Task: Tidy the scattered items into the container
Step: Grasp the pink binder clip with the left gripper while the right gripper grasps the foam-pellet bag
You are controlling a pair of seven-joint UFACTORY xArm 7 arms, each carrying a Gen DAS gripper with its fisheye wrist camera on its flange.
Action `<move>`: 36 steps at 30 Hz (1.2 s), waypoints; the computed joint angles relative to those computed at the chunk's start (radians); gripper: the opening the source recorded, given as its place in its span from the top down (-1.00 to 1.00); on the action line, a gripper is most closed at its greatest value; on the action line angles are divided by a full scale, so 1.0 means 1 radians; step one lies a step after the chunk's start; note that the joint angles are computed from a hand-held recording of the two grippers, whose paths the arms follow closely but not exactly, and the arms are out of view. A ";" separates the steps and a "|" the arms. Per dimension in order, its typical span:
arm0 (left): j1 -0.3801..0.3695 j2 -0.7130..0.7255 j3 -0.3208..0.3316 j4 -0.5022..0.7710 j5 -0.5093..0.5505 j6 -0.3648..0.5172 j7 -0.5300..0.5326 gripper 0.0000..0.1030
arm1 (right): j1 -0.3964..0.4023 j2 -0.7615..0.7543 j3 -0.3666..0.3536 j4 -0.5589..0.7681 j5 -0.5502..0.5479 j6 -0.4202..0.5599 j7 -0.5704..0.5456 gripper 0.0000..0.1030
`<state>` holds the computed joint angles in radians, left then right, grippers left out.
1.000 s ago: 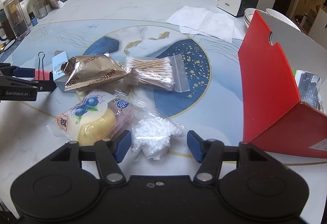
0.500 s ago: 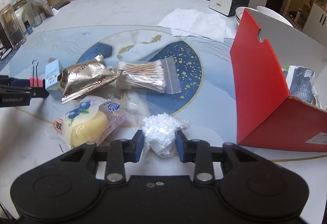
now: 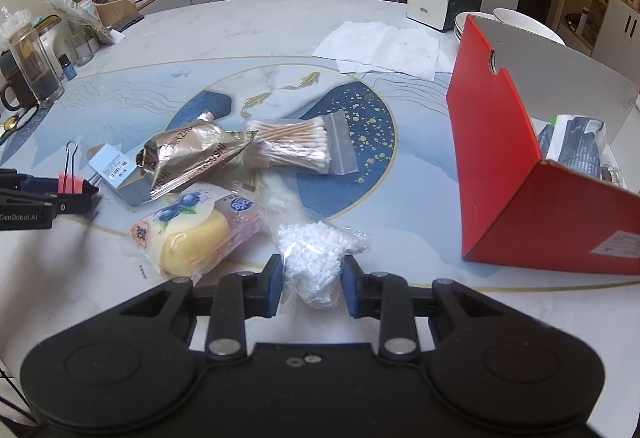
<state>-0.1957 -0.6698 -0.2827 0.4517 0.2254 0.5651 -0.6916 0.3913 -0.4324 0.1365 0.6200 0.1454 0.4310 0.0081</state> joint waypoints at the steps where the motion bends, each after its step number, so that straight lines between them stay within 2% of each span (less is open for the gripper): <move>1: -0.013 -0.010 0.009 -0.003 -0.010 0.011 0.009 0.04 | 0.003 -0.007 -0.003 -0.003 0.005 0.003 -0.001 0.44; 9: -0.089 -0.094 0.035 -0.027 -0.090 0.100 0.059 0.04 | 0.021 -0.067 -0.019 -0.026 0.039 0.039 -0.001 0.45; 15: -0.121 -0.140 0.041 -0.013 -0.140 0.132 0.086 0.04 | 0.030 -0.115 -0.040 -0.029 0.067 0.060 -0.019 0.45; 26: -0.148 -0.124 0.024 0.045 -0.192 0.128 0.111 0.06 | 0.022 -0.179 -0.084 -0.032 0.116 0.105 -0.078 0.45; 36: -0.153 -0.037 -0.014 0.136 -0.180 0.076 0.091 0.06 | -0.007 -0.215 -0.130 -0.010 0.139 0.153 -0.163 0.45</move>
<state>-0.3489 -0.7070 -0.2966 0.5881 0.0449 0.6410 -0.6004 0.3841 -0.6474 0.0069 0.6105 0.2846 0.5837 -0.1546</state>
